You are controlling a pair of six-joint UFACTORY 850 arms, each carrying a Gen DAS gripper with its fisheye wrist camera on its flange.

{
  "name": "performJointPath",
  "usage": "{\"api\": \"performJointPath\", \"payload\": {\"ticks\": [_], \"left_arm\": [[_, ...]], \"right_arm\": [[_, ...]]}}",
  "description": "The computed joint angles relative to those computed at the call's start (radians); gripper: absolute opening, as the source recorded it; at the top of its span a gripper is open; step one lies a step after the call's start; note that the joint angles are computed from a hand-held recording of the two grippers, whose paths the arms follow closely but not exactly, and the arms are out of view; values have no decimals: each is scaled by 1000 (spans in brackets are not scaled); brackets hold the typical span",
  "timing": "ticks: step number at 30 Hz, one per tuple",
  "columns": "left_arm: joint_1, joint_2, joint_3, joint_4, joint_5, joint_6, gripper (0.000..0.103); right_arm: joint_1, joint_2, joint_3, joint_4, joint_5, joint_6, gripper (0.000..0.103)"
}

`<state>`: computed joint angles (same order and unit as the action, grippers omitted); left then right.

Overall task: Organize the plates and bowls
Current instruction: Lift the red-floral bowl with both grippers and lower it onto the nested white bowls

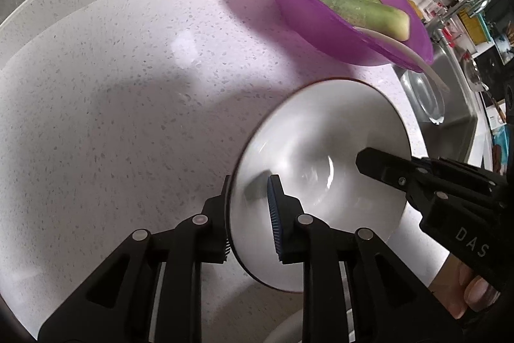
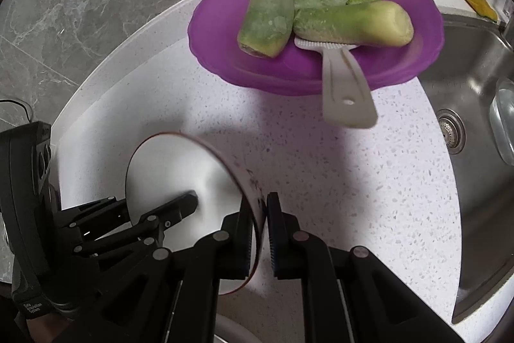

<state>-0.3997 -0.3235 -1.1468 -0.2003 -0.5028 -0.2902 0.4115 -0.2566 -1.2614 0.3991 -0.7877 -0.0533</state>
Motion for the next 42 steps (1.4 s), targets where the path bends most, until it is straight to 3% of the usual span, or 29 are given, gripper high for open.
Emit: {"api": "performJointPath", "payload": {"ticks": [8, 9, 11, 12, 16, 18, 19, 20, 22, 42], "left_arm": [[12, -17, -3, -30, 15, 23, 20], [13, -14, 0, -30, 20, 19, 22], [11, -4, 7, -13, 21, -2, 40], [10, -1, 8, -12, 21, -5, 48], [0, -3, 8, 25, 26, -35, 51], [-3, -5, 8, 38, 29, -42, 49], [-5, -5, 10, 49, 35, -46, 35], [-6, -9, 8, 41, 34, -29, 20], [-4, -11, 8, 0, 39, 22, 15], [-9, 31, -27, -12, -33, 20, 15]], "right_arm": [[4, -1, 8, 11, 6, 13, 15], [6, -1, 8, 13, 2, 16, 24], [8, 2, 12, 16, -2, 18, 39], [11, 1, 11, 12, -4, 22, 41], [14, -7, 7, -8, -15, 31, 40], [18, -16, 2, -27, -25, 48, 40], [19, -24, 0, -23, -32, 47, 37], [17, -27, 2, -11, -32, 38, 25], [26, -29, 1, -17, -26, 29, 18], [29, 5, -25, -60, -31, 52, 14]]}}
